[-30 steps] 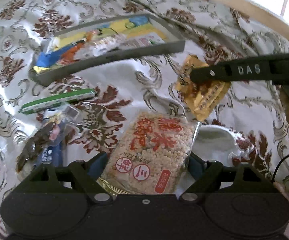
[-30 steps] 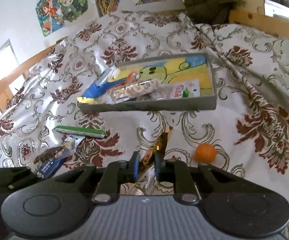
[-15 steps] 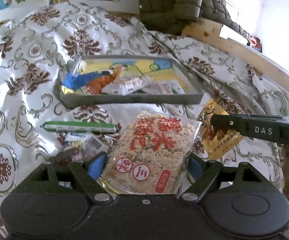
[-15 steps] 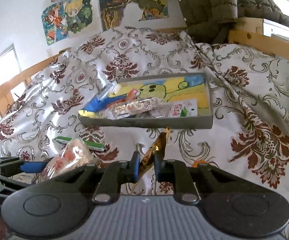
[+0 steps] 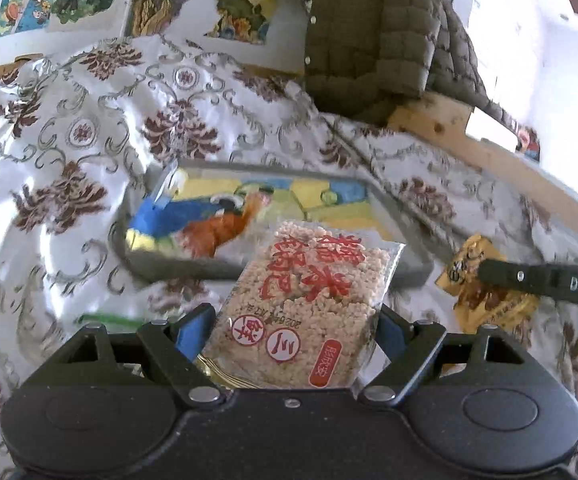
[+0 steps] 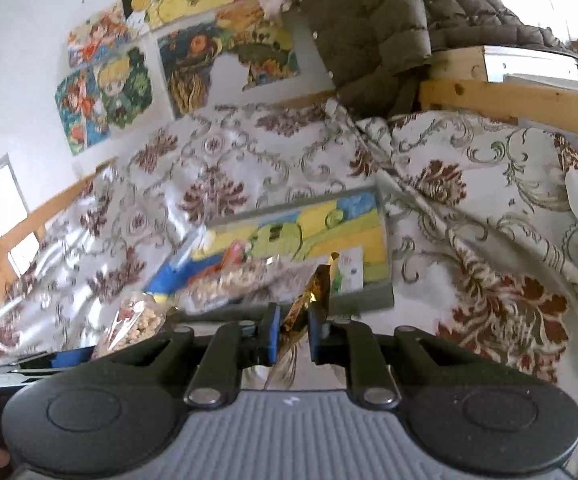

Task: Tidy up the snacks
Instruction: 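Carry both held packs up and over the grey tray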

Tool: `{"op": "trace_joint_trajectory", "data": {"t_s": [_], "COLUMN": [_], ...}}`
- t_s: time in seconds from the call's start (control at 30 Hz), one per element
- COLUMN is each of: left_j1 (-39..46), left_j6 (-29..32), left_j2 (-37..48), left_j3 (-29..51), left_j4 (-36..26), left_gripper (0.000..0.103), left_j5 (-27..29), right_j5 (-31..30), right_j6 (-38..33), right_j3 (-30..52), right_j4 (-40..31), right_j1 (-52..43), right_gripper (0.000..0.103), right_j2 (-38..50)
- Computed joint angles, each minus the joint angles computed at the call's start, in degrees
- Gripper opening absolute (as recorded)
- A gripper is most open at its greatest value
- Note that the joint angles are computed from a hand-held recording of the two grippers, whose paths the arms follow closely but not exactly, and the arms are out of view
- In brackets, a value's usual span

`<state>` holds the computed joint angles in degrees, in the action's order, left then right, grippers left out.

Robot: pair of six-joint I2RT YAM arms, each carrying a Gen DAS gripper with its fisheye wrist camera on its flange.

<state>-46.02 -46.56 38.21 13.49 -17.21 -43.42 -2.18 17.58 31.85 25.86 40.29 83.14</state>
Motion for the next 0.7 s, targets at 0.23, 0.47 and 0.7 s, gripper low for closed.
{"op": "trace_joint_trajectory", "data": {"t_s": [0.23,0.47,0.7], "left_j1": [14.1,20.3,25.2], "left_j6": [15.6,23.8,26.8], "left_j2": [15.0,31.4,42.2], "left_j3": [0.7,4.3,6.8], "left_j4": [27.8,44.9,53.0], "left_gripper": [0.085,0.085,0.085], "left_j5": [10.1,14.6,18.5], "right_j5": [-1.9,-4.4,-6.6], "right_j6": [0.6,3.1,4.3], "right_j3": [4.8,11.1,21.3], "right_j4": [4.4,10.4,6.2], "right_j1": [-3.0,-5.4,-6.1], "right_gripper": [0.016,0.012,0.012], "right_j2": [6.8,16.8,26.1]}}
